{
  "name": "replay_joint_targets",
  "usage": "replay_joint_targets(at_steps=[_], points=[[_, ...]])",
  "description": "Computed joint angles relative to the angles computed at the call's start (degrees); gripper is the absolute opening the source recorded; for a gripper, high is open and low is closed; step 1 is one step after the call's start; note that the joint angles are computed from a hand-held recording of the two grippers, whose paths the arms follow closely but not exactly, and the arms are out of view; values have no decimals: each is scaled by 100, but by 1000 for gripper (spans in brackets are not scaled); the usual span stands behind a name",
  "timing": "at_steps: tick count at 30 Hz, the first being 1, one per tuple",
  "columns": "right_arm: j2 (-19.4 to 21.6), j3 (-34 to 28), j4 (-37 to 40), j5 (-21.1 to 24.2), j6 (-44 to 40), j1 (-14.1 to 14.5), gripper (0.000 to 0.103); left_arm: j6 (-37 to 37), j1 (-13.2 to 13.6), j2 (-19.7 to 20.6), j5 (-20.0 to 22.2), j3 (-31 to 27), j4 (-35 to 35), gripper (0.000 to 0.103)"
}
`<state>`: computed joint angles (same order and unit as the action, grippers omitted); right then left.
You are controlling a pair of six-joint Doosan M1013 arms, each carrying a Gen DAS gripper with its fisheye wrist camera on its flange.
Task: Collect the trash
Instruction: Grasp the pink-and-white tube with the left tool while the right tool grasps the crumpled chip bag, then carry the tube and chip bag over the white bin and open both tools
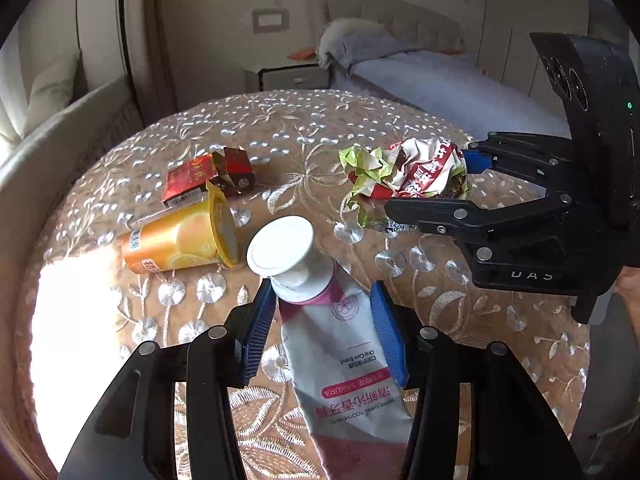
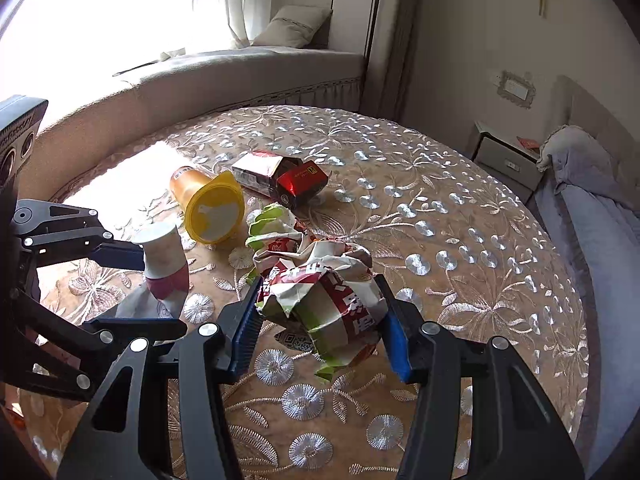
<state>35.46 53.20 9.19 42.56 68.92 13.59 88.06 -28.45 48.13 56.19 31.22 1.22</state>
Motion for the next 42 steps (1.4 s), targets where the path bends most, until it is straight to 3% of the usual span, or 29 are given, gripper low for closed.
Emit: replay_joint_targets(at_steps=[10, 17, 24, 36, 42], points=[[-1123, 1652, -645, -755, 850, -6, 54, 459, -294, -543, -463, 775, -304, 48], [-1792, 2590, -1351, -995, 1799, -35, 55, 1085, -606, -794, -629, 1150, -594, 49], [-2353, 3400, -2311, -1050, 2995, -86, 55, 1751, -931, -794, -578, 1196, -877, 49], [-2921, 4277, -3427, -755, 4496, -265, 55, 2540, -1327, -506, -95, 852, -1183, 49], [-2957, 4582, -3591, -357, 4889, -438, 55, 2928, -1517, 20, 603, 179, -1286, 49]])
